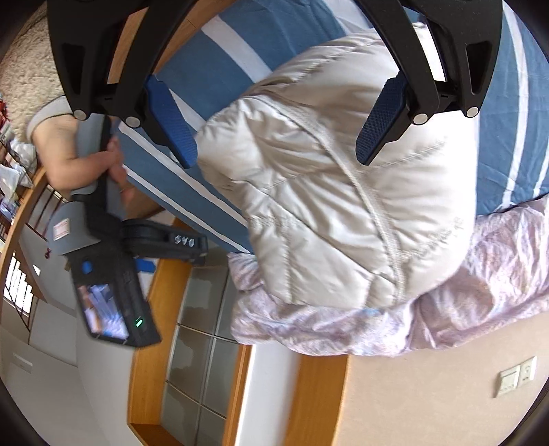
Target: Fold large clothes
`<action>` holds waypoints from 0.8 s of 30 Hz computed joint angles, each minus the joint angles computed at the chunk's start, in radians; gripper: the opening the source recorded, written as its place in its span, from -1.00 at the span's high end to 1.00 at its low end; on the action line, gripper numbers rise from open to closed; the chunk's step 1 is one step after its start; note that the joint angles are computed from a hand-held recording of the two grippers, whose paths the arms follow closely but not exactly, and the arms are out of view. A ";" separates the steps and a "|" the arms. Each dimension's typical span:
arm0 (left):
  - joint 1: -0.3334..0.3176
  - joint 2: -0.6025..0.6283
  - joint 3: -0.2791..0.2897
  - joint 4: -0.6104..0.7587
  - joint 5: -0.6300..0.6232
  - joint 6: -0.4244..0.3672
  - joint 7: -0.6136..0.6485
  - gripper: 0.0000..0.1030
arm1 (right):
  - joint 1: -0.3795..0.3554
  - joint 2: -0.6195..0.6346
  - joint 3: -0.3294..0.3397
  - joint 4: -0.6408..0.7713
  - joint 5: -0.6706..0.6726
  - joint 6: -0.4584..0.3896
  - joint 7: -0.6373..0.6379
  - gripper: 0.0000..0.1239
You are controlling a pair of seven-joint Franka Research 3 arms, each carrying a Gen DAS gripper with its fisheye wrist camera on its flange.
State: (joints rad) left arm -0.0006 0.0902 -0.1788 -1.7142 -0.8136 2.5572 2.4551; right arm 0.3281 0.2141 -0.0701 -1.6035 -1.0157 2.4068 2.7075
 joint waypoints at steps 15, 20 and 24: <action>0.088 0.132 0.004 0.182 0.195 0.121 -0.210 -0.84 | 0.096 0.147 -0.001 0.226 0.168 0.193 -0.252 -0.19; 0.128 0.218 -0.018 0.288 0.267 0.053 -0.303 -0.84 | 0.080 0.201 -0.004 0.255 0.351 0.233 -0.340 0.19; 0.148 0.284 -0.039 0.368 0.310 -0.002 -0.373 -0.83 | 0.098 0.230 -0.040 0.273 0.417 0.252 -0.367 0.30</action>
State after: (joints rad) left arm 0.1478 0.3739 -0.2179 -1.3458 -0.5031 2.5556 2.0826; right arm 0.4266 0.4445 -0.1104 -1.3304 -0.5987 2.6589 2.3406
